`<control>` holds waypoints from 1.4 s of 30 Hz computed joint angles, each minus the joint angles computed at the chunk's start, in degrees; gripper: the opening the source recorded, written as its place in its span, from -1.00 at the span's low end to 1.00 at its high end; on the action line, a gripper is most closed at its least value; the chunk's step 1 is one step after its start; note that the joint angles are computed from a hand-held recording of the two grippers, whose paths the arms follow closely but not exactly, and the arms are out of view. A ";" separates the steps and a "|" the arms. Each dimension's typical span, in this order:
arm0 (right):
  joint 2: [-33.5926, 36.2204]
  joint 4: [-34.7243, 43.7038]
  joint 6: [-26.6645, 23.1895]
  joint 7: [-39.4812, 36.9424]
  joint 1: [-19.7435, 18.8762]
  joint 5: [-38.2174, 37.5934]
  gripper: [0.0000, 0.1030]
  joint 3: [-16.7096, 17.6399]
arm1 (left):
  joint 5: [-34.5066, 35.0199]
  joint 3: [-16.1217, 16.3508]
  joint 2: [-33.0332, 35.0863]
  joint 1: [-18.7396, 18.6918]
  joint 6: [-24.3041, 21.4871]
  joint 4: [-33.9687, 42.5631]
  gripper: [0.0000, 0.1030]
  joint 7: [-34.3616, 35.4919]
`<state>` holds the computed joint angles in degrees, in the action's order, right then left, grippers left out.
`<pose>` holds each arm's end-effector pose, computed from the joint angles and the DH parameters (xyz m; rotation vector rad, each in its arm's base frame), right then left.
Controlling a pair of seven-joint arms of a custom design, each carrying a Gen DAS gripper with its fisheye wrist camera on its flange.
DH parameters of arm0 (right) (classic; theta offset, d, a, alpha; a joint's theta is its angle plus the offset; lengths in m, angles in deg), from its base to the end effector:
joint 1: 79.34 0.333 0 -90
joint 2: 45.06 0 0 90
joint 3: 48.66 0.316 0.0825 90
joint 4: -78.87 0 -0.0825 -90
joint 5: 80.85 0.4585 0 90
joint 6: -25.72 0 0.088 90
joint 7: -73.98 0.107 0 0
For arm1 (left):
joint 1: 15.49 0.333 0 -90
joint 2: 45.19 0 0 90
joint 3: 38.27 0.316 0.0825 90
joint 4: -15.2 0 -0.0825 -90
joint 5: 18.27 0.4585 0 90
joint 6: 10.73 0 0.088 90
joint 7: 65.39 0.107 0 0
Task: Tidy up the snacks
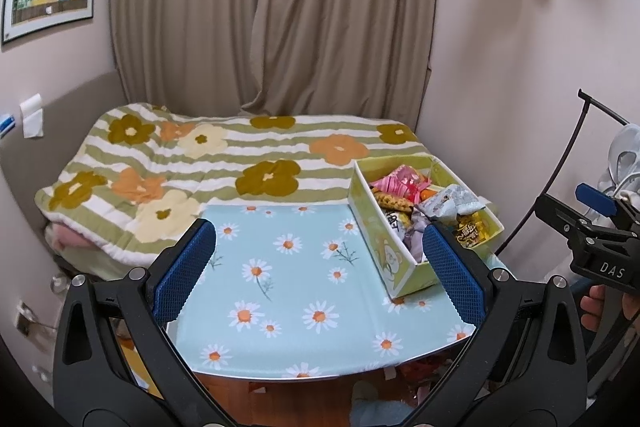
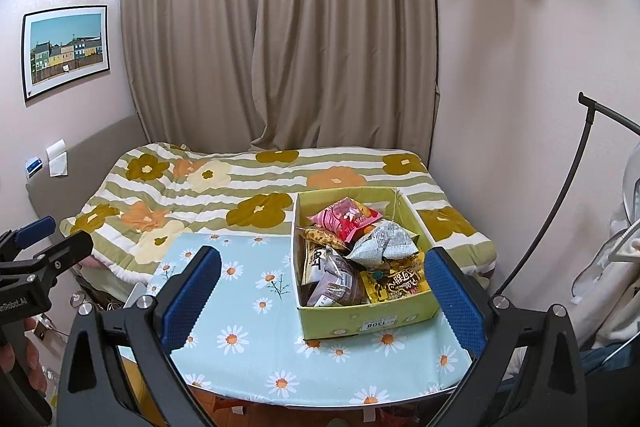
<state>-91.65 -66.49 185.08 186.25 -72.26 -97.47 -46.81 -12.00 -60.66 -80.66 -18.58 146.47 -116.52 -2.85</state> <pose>0.4216 0.0822 0.6435 -1.5431 1.5689 -0.9043 0.4331 -0.2582 0.6676 -1.5368 1.7023 -1.0739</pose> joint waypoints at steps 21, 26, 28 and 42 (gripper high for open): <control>-0.98 -0.84 -0.68 0.78 -0.30 -0.34 0.96 0.48 | -1.97 0.56 -0.74 -0.93 0.55 -1.35 1.00 0.72; -1.24 -1.11 -0.76 0.74 -0.33 -0.41 0.96 0.40 | -1.81 0.50 -1.21 -0.74 1.91 -2.11 1.00 0.67; -1.36 -1.21 -0.81 0.82 -0.47 -0.50 0.96 0.49 | -1.50 -0.07 -1.49 0.07 2.42 -2.27 1.00 0.05; -0.41 -0.56 -1.49 -0.33 0.21 0.47 0.96 -0.44 | 4.70 -4.25 -2.01 5.24 2.13 -2.22 1.00 -6.72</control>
<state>-92.06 -67.05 183.59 185.92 -72.05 -97.00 -47.24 -7.30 -64.91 -82.67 -13.34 148.60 -118.74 -9.58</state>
